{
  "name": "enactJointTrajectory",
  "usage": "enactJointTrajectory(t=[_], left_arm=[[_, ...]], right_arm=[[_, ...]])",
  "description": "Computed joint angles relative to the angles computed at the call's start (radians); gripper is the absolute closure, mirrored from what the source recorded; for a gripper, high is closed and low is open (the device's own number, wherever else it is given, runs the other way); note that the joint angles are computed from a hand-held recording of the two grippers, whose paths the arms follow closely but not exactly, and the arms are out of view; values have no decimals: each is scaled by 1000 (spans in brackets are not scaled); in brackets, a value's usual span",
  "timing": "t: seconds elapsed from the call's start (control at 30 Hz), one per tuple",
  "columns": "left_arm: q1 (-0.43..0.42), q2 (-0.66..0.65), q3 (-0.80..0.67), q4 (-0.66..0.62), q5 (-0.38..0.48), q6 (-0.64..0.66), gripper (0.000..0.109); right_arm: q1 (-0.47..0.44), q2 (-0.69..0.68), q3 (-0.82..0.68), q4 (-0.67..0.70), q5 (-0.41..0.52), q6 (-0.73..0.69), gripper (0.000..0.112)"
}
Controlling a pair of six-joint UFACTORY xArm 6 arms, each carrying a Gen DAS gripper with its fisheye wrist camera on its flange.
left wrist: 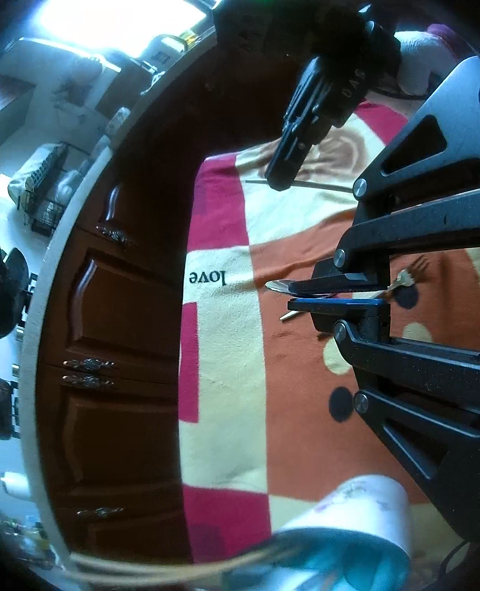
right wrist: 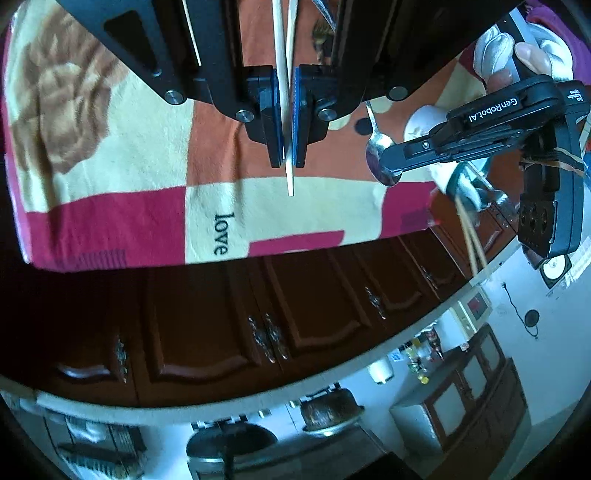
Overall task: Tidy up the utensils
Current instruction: 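Carry the held utensil and chopstick up over the white holder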
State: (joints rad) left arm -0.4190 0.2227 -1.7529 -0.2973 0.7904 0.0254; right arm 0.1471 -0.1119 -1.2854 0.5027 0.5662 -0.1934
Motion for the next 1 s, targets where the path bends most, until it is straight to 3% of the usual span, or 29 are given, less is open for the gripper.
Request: enactJointTrajectory(t=[0.3, 0.6, 1.0], left_arm=[[9, -139, 114, 21, -15, 9, 108], [51, -247, 180, 1, -18, 27, 108], [208, -285, 63, -67, 41, 86, 108]], right_arm=[[56, -92, 26, -129, -2, 109, 108], [126, -90, -56, -231, 22, 169, 108], [224, 27, -320, -292, 54, 192, 108]])
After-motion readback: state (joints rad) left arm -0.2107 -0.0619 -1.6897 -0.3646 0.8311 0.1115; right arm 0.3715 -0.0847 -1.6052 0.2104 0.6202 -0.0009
